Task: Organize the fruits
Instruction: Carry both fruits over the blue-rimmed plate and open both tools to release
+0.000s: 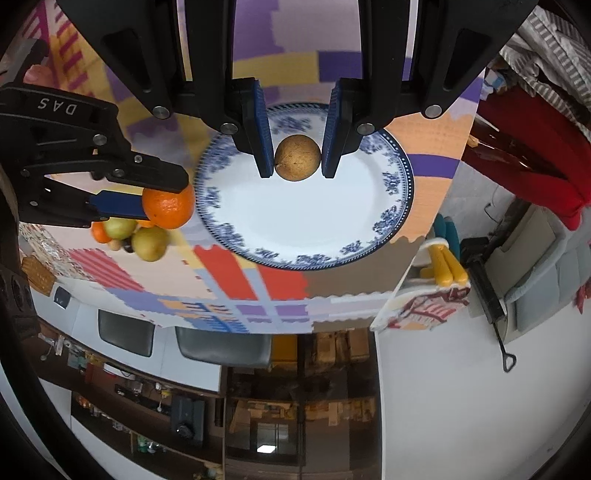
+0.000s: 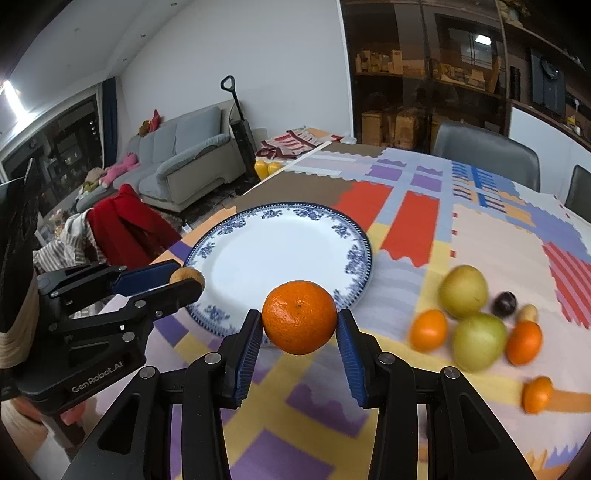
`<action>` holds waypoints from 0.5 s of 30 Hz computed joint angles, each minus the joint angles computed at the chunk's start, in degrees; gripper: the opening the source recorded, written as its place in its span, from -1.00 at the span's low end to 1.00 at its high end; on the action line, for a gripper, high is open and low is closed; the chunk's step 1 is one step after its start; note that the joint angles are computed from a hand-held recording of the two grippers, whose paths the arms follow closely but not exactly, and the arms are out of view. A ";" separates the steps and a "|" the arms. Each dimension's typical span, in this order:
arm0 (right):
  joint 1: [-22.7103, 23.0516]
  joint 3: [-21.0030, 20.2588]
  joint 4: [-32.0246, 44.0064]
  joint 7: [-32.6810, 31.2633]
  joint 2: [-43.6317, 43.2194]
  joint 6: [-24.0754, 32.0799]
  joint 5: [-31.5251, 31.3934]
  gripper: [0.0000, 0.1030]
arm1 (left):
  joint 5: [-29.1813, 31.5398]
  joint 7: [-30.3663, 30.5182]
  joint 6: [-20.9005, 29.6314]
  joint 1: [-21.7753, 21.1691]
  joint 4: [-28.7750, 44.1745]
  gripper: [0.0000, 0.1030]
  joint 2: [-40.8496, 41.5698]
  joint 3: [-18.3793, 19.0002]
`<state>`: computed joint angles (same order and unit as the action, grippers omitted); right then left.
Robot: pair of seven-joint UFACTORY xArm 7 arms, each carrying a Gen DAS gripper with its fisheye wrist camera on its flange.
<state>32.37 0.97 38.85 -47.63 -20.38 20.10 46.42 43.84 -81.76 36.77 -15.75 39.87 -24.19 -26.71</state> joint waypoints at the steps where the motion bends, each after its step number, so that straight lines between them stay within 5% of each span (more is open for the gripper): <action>1: -0.11 0.44 0.95 0.56 1.42 -0.10 -0.53 -0.18 | -0.33 0.17 -0.67 0.10 -0.48 -0.48 0.06 0.73; 15: -4.50 7.08 8.76 7.68 13.23 -1.02 -7.88 -0.18 | -2.68 5.31 -6.68 2.86 -3.10 -0.48 3.01 5.16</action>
<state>27.86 8.05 47.61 -39.94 -7.15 19.08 38.53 41.16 -76.45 30.09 -12.88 36.76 -21.18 -21.55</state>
